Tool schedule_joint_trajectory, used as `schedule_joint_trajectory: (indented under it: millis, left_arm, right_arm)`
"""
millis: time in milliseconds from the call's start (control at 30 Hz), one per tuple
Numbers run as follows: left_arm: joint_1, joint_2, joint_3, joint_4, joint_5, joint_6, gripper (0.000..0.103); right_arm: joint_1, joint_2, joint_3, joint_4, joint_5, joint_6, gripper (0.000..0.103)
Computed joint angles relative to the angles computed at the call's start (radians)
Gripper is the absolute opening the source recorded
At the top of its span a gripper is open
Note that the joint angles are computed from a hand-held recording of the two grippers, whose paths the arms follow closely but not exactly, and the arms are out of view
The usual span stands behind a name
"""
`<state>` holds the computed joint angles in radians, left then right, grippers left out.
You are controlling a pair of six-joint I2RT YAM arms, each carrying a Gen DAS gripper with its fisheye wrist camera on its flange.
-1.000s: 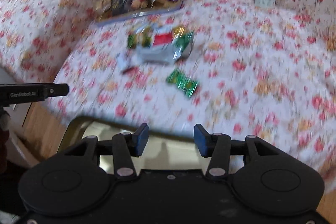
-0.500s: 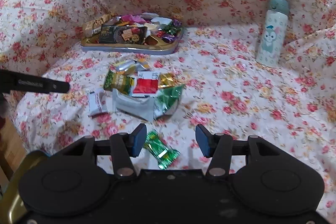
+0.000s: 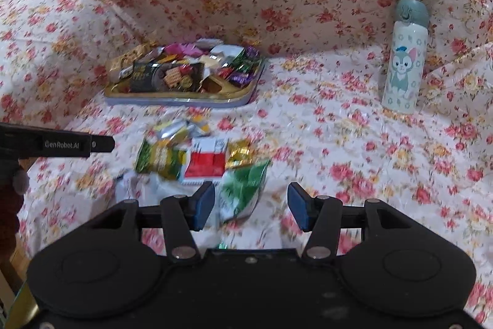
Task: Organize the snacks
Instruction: 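Move both grippers back toward the scattered snacks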
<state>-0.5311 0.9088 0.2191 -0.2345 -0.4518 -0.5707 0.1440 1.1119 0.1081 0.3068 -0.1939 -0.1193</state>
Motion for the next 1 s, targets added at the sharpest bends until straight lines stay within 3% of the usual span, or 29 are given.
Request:
schedule_joint_trajectory:
  millis: [333, 533, 633, 867, 1000]
  left_arm:
    - [0.122, 0.146, 0.038, 0.176, 0.091, 0.118, 0.049]
    - [0.206, 0.236, 0.037, 0.298, 0.172, 0.17, 0.049]
    - [0.205, 0.298, 0.015, 0.408, 0.166, 0.187, 0.049]
    - [0.22, 0.478, -0.017, 0.653, 0.227, 0.275, 0.049]
    - [0.255, 0.546, -0.023, 0.738, 0.318, 0.309, 0.049]
  right_arm:
    - [0.061, 0.244, 0.109, 0.143, 0.049, 0.034, 0.055]
    - [0.062, 0.395, 0.14, 0.262, 0.049, 0.019, 0.049]
    - [0.067, 0.458, 0.14, 0.325, 0.044, -0.004, 0.04]
    - [0.064, 0.6, 0.13, 0.489, 0.01, -0.033, 0.039]
    - [0.071, 0.684, 0.13, 0.585, 0.004, -0.053, 0.039]
